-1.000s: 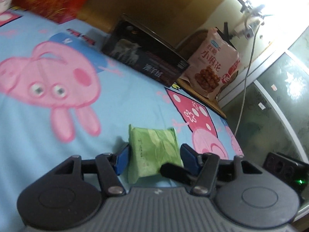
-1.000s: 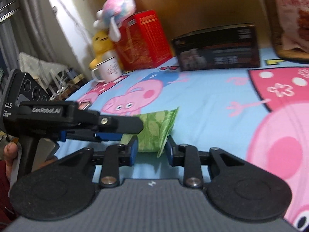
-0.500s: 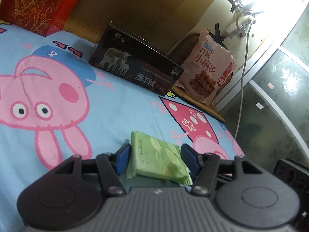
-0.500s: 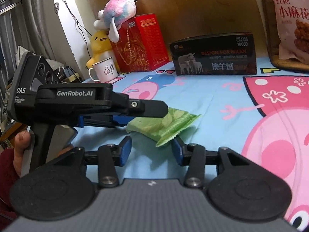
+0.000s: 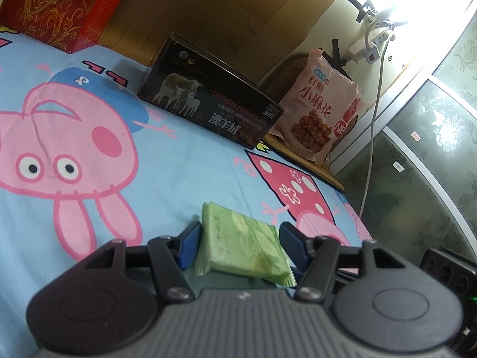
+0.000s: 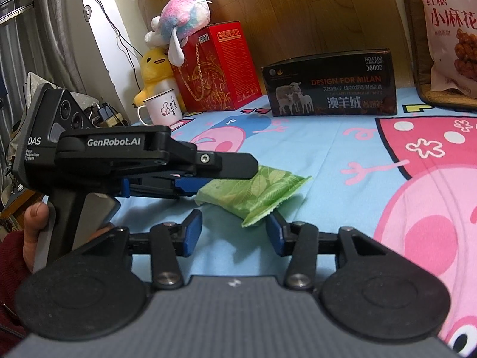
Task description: Organize snacks
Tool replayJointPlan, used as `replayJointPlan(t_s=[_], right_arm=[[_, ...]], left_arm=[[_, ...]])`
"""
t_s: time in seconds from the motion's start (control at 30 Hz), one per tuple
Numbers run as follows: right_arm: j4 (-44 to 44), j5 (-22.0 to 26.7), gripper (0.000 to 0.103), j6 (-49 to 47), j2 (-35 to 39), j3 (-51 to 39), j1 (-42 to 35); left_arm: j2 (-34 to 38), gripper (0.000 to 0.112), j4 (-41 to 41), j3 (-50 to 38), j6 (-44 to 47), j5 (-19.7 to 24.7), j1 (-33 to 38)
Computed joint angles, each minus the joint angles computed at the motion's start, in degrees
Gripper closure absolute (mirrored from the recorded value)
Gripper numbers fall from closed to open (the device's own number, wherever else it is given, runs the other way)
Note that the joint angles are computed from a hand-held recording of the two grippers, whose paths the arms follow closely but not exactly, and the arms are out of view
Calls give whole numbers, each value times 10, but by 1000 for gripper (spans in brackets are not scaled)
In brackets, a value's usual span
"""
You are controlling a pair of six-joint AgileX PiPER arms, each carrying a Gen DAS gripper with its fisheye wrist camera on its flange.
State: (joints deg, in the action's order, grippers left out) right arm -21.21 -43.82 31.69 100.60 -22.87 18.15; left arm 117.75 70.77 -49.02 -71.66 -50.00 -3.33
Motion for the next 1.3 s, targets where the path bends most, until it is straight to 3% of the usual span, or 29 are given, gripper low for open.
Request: replayJointPlan(t_s=[0.3,0.5,1.3], right_arm=[[-1,-1,53,0,0,0,-1],[69,-7,53,-21,-3,11,14],[53,4,51,-31,-7,8,13]], left_arm=[[0,54,0,0,1,0,0],[0,54,0,1,1,0,1],[0,54,1,1,1,-1,1]])
